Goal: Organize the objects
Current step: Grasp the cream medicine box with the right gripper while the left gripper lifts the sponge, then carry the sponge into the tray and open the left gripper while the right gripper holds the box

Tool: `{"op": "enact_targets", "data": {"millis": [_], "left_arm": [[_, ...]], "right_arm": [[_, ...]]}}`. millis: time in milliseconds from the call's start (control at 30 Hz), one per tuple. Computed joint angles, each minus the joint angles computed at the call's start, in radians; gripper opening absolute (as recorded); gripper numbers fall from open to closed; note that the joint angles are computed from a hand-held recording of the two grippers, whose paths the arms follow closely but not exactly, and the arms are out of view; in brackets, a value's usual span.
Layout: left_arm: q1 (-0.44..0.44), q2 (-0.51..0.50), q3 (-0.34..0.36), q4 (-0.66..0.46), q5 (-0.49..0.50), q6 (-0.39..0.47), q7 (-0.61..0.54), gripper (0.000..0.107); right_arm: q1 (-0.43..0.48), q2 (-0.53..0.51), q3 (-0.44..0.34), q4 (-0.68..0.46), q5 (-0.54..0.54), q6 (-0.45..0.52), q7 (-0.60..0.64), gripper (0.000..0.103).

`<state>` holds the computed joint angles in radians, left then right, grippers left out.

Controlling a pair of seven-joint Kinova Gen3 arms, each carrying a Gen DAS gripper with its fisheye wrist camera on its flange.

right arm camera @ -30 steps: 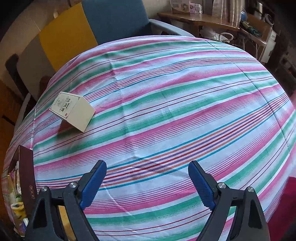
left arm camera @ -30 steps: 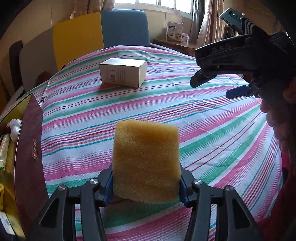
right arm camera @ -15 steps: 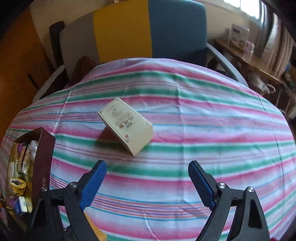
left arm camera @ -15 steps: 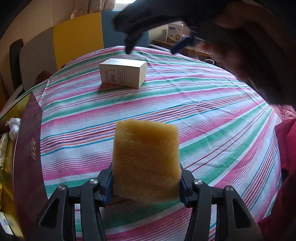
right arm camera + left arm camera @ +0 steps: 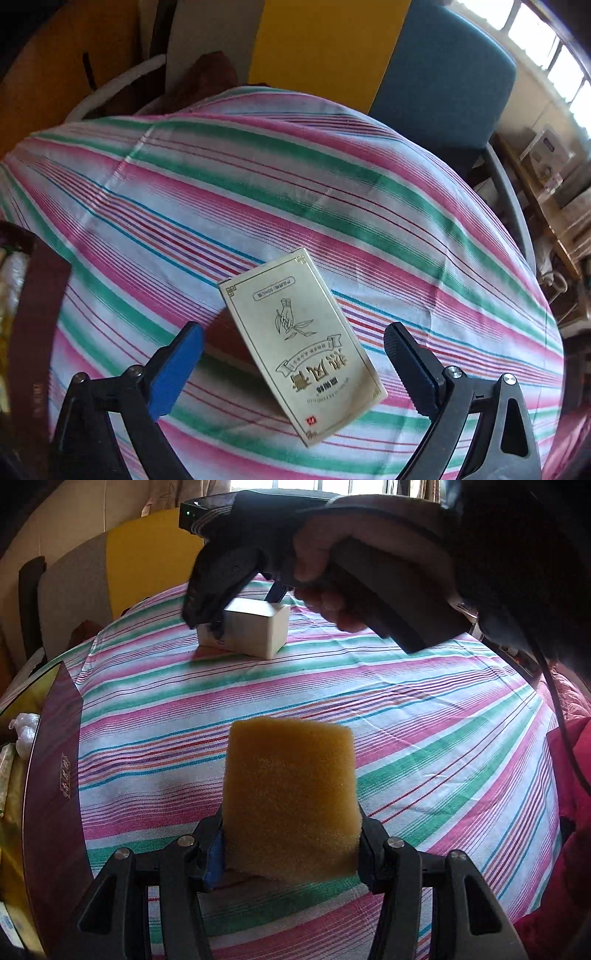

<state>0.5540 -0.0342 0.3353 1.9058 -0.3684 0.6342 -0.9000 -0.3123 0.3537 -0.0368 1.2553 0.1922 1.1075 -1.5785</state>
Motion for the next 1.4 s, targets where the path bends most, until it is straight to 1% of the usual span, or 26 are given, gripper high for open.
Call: {"op": "enact_targets", "data": {"millis": [33, 67, 100, 133, 200, 267, 333, 367, 400, 467, 500, 533, 667, 800, 967, 1100, 1167, 1267, 1333, 1400], "left_arm": [[0.0, 0.002, 0.0, -0.001, -0.002, -0.002, 0.001, 0.055], [0.0, 0.002, 0.0, 0.0, -0.005, -0.003, 0.003, 0.055], [0.0, 0.003, -0.001, 0.0, -0.005, -0.004, 0.004, 0.055], [0.001, 0.003, -0.001, 0.0, -0.005, -0.005, 0.004, 0.055], [0.0, 0.005, -0.003, 0.0, -0.001, -0.009, 0.001, 0.055], [-0.001, 0.007, -0.005, 0.001, 0.001, -0.015, 0.0, 0.055], [0.002, 0.01, -0.004, -0.001, -0.009, -0.013, 0.008, 0.055], [0.004, 0.013, -0.002, -0.003, -0.016, -0.011, 0.015, 0.055], [0.006, 0.015, -0.002, -0.004, -0.021, -0.01, 0.019, 0.055], [0.01, 0.019, -0.003, -0.007, -0.03, -0.007, 0.026, 0.055], [0.011, 0.02, -0.004, -0.008, -0.033, -0.006, 0.028, 0.055], [0.013, 0.022, -0.005, -0.009, -0.035, -0.006, 0.031, 0.055], [0.02, 0.026, -0.008, -0.012, -0.047, -0.002, 0.04, 0.055], [0.022, 0.025, -0.012, -0.016, -0.046, 0.002, 0.035, 0.055], [0.025, 0.02, -0.01, -0.013, -0.052, 0.01, 0.042, 0.056], [0.023, 0.021, -0.01, -0.015, -0.054, 0.014, 0.041, 0.055], [0.023, 0.022, -0.009, -0.018, -0.053, 0.019, 0.041, 0.054], [0.026, 0.023, -0.008, -0.031, -0.046, 0.04, 0.035, 0.053], [0.031, 0.03, -0.004, -0.057, -0.041, 0.081, 0.02, 0.052], [0.029, 0.008, -0.012, -0.066, 0.004, 0.097, -0.005, 0.052]], "right_arm": [[-0.013, -0.015, 0.015, 0.019, 0.01, -0.01, -0.003, 0.066], [-0.008, -0.044, 0.012, 0.055, 0.004, -0.035, -0.012, 0.057], [0.016, -0.069, -0.004, 0.082, -0.019, -0.048, -0.015, 0.052], [0.032, -0.099, -0.015, 0.109, -0.033, -0.051, -0.01, 0.052], [0.034, -0.168, -0.014, 0.185, -0.028, -0.066, 0.0, 0.052], [0.062, -0.228, -0.016, 0.246, -0.062, -0.042, 0.018, 0.052], [0.077, -0.275, -0.016, 0.301, -0.072, -0.007, -0.006, 0.052], [0.091, -0.299, -0.012, 0.332, -0.09, -0.005, -0.015, 0.053], [0.11, -0.334, -0.007, 0.372, -0.12, -0.018, -0.021, 0.052], [0.137, -0.361, 0.0, 0.409, -0.158, -0.018, -0.039, 0.052], [0.144, -0.37, -0.002, 0.427, -0.167, -0.033, -0.051, 0.052], [0.152, -0.375, -0.001, 0.444, -0.177, -0.053, -0.053, 0.052], [0.164, -0.37, -0.007, 0.459, -0.182, -0.085, -0.079, 0.052], [0.172, -0.358, -0.006, 0.459, -0.212, -0.098, -0.082, 0.052], [0.181, -0.345, -0.001, 0.453, -0.228, -0.081, -0.063, 0.052], [0.166, -0.325, -0.014, 0.456, -0.184, -0.073, -0.083, 0.052], [0.166, -0.324, -0.012, 0.458, -0.188, -0.076, -0.084, 0.052], [0.171, -0.322, -0.008, 0.46, -0.203, -0.078, -0.078, 0.052], [0.17, -0.323, -0.008, 0.465, -0.201, -0.083, -0.079, 0.052], [0.171, -0.327, -0.008, 0.473, -0.203, -0.092, -0.076, 0.053]]}}
